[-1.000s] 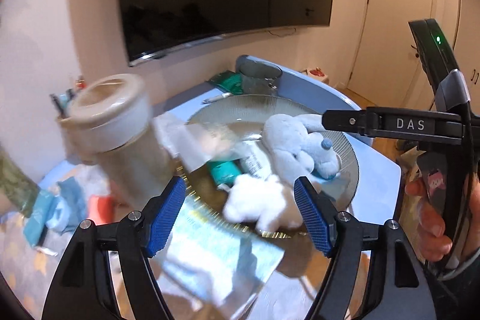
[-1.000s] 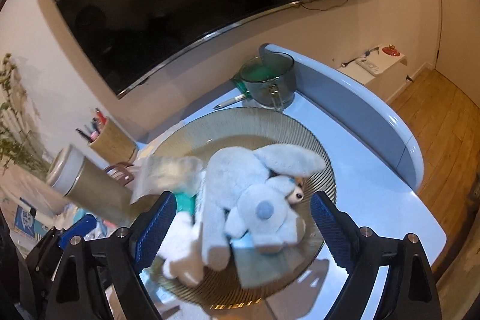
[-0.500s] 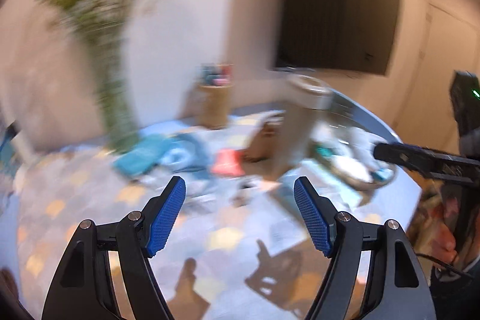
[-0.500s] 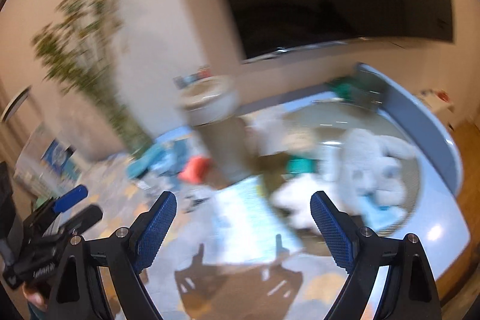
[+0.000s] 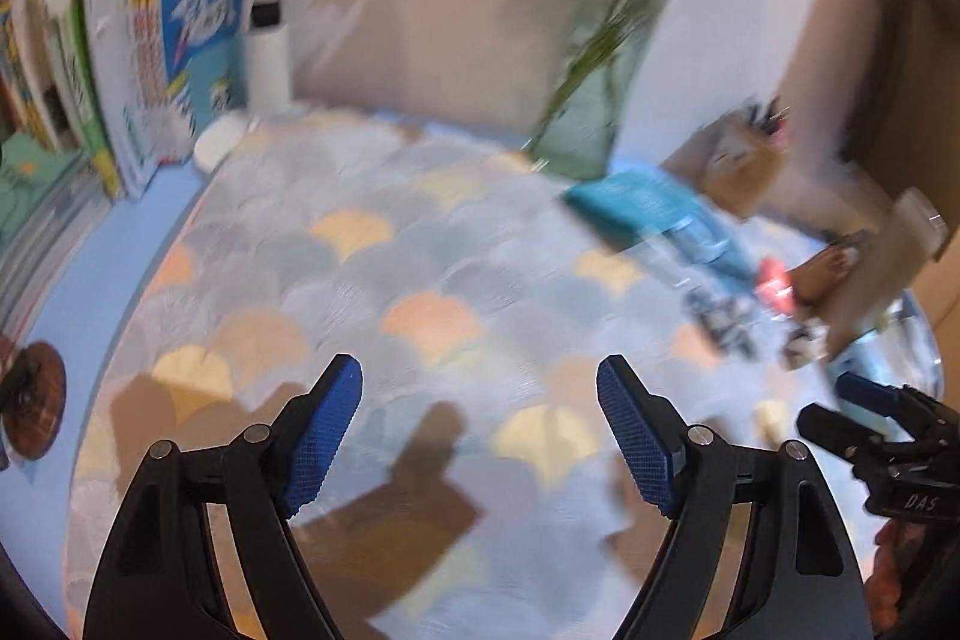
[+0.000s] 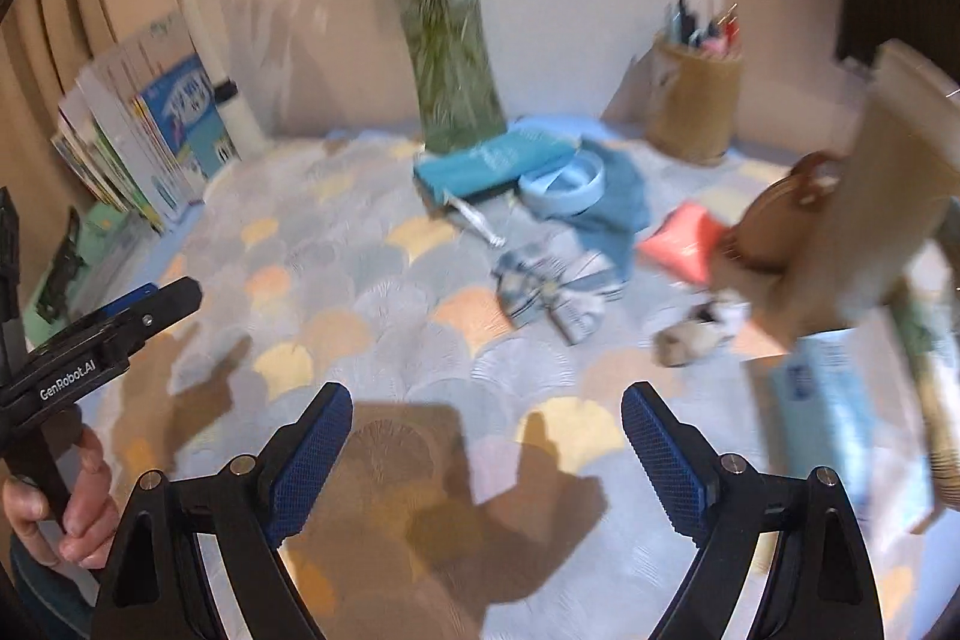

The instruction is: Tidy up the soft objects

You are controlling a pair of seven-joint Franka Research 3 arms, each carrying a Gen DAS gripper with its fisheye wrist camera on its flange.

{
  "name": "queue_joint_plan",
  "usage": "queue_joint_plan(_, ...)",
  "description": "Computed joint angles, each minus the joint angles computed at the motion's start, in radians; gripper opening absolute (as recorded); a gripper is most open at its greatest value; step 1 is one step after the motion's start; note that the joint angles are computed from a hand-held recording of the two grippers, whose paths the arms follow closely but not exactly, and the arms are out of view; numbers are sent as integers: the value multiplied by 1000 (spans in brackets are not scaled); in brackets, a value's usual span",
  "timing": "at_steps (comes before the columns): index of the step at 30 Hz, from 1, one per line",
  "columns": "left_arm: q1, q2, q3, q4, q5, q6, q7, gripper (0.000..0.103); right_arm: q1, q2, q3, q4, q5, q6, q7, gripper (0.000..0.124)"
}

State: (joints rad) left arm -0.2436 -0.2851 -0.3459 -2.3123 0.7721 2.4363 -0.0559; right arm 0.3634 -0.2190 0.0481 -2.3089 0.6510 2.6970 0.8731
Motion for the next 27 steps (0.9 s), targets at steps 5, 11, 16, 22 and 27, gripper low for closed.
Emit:
queue_joint_plan(5,11,48,17,-31,-13,20,-6,79,0,99,8,36,31,37,-3,91)
queue_joint_plan(11,-17,68,39,-13,-88,24,97,79,-23,158,16,45,12,86,29,91)
queue_joint_plan(16,-37,74,58,72,-198,24,284,79,-48,163,9,87,37,-14,23,91)
queue_joint_plan(22,-31,245,66,339,-149,-44,509,80,-66,232,20,221,-36,-71,78,91)
queue_joint_plan(27,-35,461,106,554,-189,-8,695,80,-69,340,34,327,-119,-77,138,91)
